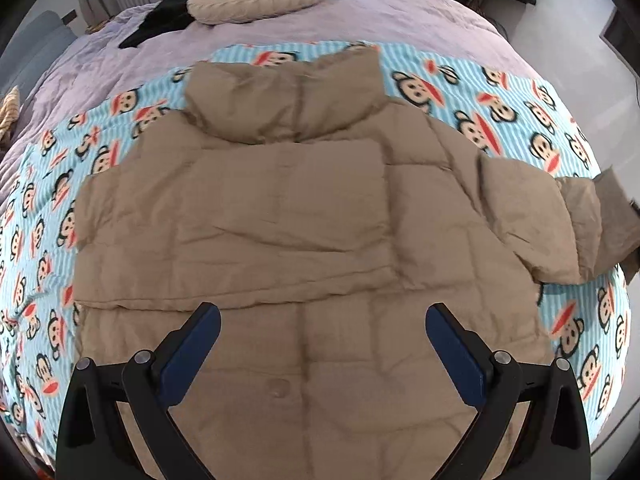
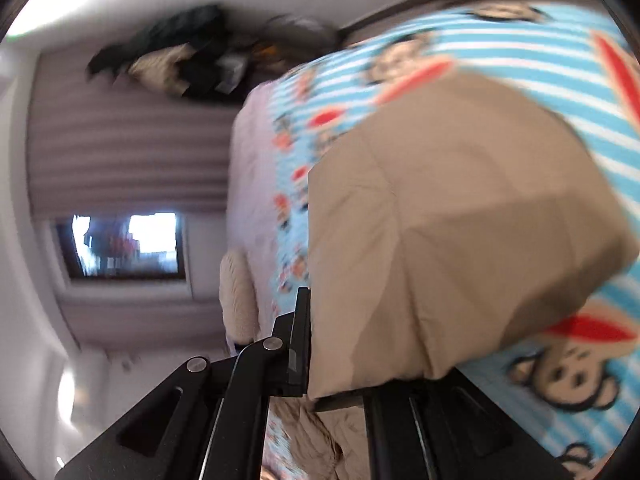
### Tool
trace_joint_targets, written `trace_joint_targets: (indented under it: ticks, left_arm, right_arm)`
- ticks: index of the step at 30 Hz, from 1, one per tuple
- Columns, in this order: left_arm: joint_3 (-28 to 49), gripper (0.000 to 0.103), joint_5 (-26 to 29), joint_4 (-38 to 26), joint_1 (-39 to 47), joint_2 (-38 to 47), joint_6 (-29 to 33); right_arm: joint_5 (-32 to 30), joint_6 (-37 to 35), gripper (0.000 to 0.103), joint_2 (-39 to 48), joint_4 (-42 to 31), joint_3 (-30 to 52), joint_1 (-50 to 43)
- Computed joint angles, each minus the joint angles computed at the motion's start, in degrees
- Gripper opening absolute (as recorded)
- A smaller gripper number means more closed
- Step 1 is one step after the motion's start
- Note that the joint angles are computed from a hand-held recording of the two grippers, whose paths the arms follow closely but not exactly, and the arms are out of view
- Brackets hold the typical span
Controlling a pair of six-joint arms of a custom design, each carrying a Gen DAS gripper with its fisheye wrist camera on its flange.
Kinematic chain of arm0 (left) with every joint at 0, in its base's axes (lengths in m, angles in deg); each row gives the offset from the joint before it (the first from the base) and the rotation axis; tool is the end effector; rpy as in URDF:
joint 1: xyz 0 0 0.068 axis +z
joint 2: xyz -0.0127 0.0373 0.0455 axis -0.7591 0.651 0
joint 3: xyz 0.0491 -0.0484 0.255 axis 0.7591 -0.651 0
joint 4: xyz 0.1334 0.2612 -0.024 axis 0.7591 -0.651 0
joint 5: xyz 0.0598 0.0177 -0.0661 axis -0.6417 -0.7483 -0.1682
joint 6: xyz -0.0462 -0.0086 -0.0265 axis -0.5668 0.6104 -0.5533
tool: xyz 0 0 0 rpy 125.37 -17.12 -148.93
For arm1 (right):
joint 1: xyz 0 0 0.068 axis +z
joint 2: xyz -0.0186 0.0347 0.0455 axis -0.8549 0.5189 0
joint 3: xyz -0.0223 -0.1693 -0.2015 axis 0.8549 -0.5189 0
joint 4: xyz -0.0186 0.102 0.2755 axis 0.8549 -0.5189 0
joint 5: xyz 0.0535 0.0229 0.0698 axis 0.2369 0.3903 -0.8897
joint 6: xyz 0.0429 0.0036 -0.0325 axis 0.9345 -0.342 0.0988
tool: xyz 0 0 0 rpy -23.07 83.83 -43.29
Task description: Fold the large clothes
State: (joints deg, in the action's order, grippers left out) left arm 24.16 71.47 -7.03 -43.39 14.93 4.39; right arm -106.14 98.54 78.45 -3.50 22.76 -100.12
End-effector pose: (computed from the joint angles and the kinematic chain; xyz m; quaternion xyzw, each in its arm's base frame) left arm 0.3875 0.0311 0.2772 0.2747 0.9464 -0.0884 0.1448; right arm 0.1253 -0.0875 0.2617 0.6300 0.5795 0.3239 0.4030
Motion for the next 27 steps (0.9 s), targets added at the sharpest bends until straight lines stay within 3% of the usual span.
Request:
trace_joint_targets:
  ticks: [6,12,16,19,21,27]
  left_arm:
    - [9.71,0.103,3.27,-0.69,6.24,8.83,3.34]
    - [23.92,0.103,5.15,-2.38,11.19,20.74,5.74]
    - [37.27,0.103,5.57,-5.82,13.93,30.55,5.53]
    - [45.06,0.103,5.82,-7.80,15.14,36.14,5.65]
    - [47.82,0.103,5.86,-8.08,15.78,38.45,6.03]
    - [48.66,0.103,5.90,-7.31,15.94,40.86,6.35]
  right_arm:
    - [20.47,-1.05,0.006,19.87,9.10,14.57,30.99]
    - [33.96,-10.41,0.006,49.17,8.31,36.86,54.16]
    - [36.66,-14.82,0.006,69.85,4.53,54.04,63.65]
    - [35.78,-14.35,0.006,81.69,2.60,62.16,66.81]
    - [35.48,-13.29,0.006,86.79,1.89,64.79,67.65]
    - [34.27,-8.50,0.006,91.28,4.34,60.56,67.39]
